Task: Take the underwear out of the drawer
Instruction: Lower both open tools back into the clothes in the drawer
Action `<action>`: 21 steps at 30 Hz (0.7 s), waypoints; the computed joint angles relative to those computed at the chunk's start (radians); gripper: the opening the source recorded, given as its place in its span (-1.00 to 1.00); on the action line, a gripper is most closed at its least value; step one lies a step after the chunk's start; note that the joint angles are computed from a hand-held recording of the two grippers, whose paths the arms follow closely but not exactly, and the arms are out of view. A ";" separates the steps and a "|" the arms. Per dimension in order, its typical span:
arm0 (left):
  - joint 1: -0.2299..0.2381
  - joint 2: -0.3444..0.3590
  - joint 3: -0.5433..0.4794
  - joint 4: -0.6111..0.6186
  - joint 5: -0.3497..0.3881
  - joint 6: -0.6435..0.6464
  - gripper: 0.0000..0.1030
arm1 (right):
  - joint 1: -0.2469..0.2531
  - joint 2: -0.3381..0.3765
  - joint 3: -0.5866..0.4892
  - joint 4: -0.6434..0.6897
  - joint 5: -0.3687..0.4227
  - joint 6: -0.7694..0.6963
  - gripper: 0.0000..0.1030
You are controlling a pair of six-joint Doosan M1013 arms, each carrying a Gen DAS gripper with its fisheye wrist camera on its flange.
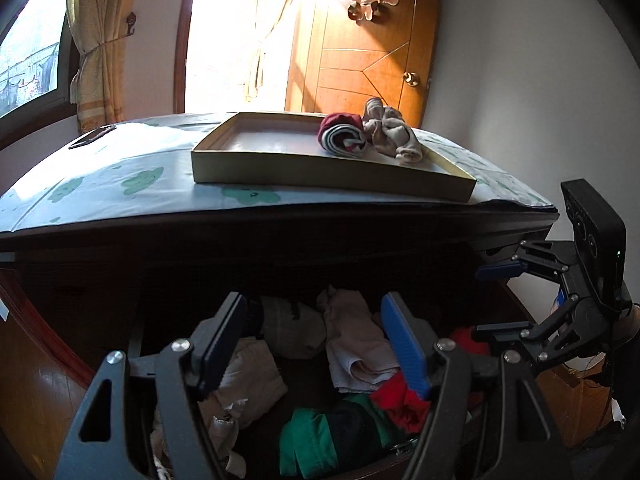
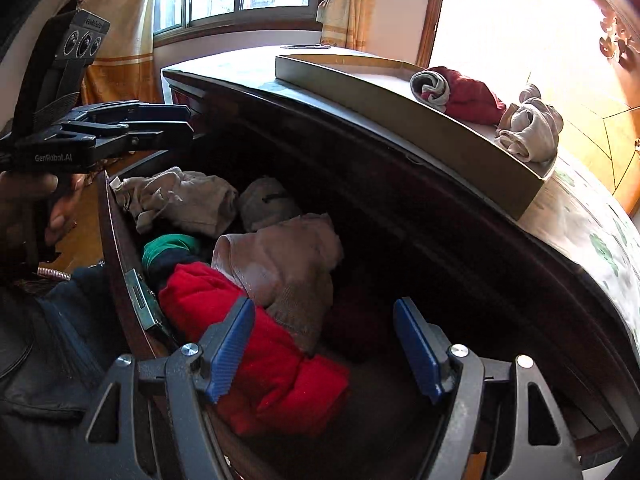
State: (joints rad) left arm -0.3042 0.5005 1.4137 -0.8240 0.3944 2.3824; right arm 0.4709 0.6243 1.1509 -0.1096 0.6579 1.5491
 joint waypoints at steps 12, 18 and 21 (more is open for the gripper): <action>0.012 0.005 0.006 0.053 0.023 -0.073 0.38 | -0.008 0.057 -0.107 0.160 0.230 -0.236 0.42; 0.014 0.004 0.009 0.072 0.025 -0.092 0.43 | -0.017 0.093 -0.164 0.227 0.332 -0.314 0.42; 0.015 0.005 0.009 0.079 0.027 -0.101 0.43 | -0.021 0.107 -0.183 0.259 0.367 -0.336 0.42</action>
